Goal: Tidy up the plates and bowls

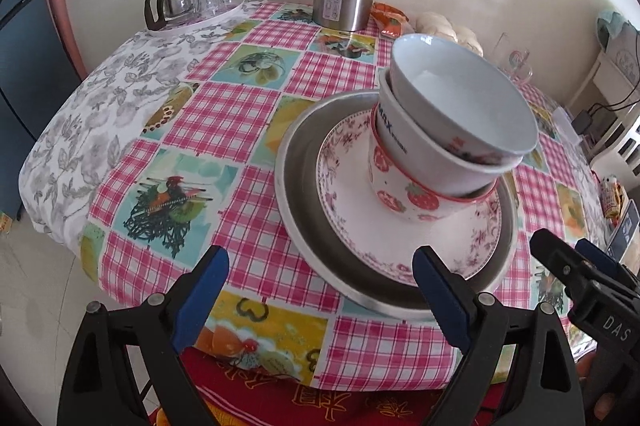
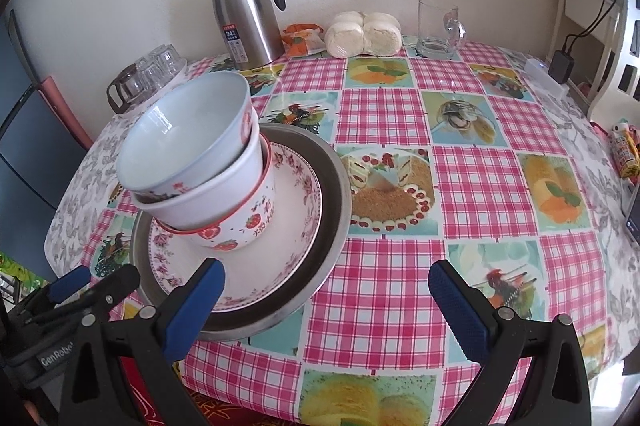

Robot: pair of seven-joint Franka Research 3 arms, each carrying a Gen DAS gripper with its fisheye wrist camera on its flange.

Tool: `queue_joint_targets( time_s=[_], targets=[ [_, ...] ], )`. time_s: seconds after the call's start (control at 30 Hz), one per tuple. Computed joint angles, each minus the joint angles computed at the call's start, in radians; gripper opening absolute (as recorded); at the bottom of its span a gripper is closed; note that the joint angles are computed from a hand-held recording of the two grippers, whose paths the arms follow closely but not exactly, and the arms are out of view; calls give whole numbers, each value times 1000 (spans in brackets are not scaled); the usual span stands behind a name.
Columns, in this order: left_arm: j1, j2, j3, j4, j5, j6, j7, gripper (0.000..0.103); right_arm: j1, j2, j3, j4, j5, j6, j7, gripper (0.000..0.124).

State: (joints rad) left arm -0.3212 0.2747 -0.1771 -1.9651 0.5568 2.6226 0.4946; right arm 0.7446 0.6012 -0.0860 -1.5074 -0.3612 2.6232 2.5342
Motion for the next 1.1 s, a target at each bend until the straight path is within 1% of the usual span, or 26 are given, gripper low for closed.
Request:
queue_joint_targets(
  time_s=[0.1, 0.4, 1.1],
  targets=[
    [-7, -3, 0, 3, 4, -39, -14, 93, 1, -7, -2, -13, -1, 4, 6, 103],
    [-3, -10, -10, -5, -9, -56, -7, 93, -1, -20, 0, -38, -1, 7, 24, 103],
    [-4, 5, -13, 8, -39, -69, 23, 93, -14, -9, 20, -17, 23, -26, -23, 103]
  ],
)
